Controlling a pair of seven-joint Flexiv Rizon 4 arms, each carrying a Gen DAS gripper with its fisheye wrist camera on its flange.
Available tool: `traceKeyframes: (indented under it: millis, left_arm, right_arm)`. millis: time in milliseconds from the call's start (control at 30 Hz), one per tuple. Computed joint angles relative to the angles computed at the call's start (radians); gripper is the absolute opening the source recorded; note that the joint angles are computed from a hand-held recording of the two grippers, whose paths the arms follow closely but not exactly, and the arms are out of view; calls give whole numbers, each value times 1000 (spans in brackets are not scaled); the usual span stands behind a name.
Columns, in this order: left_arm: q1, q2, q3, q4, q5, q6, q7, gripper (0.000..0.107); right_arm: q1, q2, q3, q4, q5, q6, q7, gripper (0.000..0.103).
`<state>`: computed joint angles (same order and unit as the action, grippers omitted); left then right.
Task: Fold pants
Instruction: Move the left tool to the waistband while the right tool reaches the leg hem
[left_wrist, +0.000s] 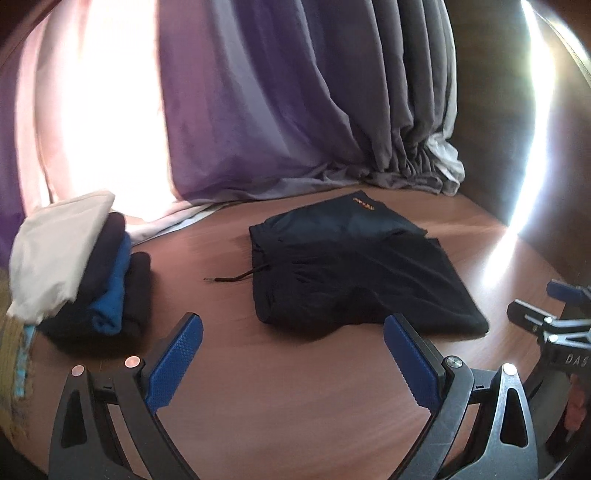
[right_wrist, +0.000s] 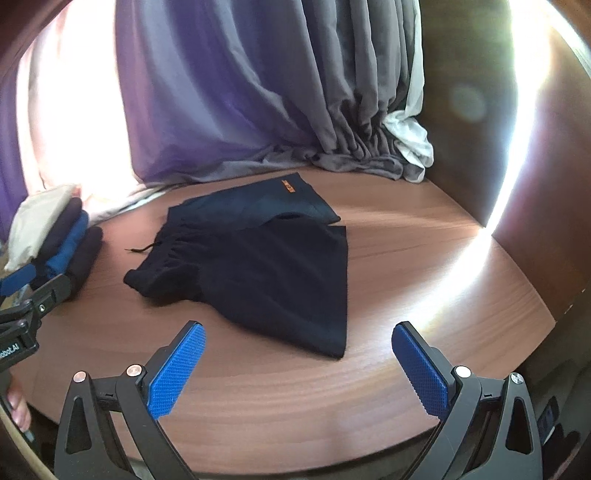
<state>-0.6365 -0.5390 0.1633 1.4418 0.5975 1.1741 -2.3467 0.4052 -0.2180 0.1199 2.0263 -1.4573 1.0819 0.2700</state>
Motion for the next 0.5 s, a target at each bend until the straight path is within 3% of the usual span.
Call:
traceKeyframes:
  millis: [133,267,500]
  left_arm:
    - [100,-42,-80,2,-109,37,171,95]
    - [144,-82,-108,-4,-208,57,306,92]
    - [214,-160,-182,-36,-377,46,549,76]
  right_arm:
    - [20,-45,-1,-41,89,-28,-35,102]
    - [44,-95,-14,-82,194,-36,-80,102]
    - [91,-151,-34,-128,366,-108,-167,102]
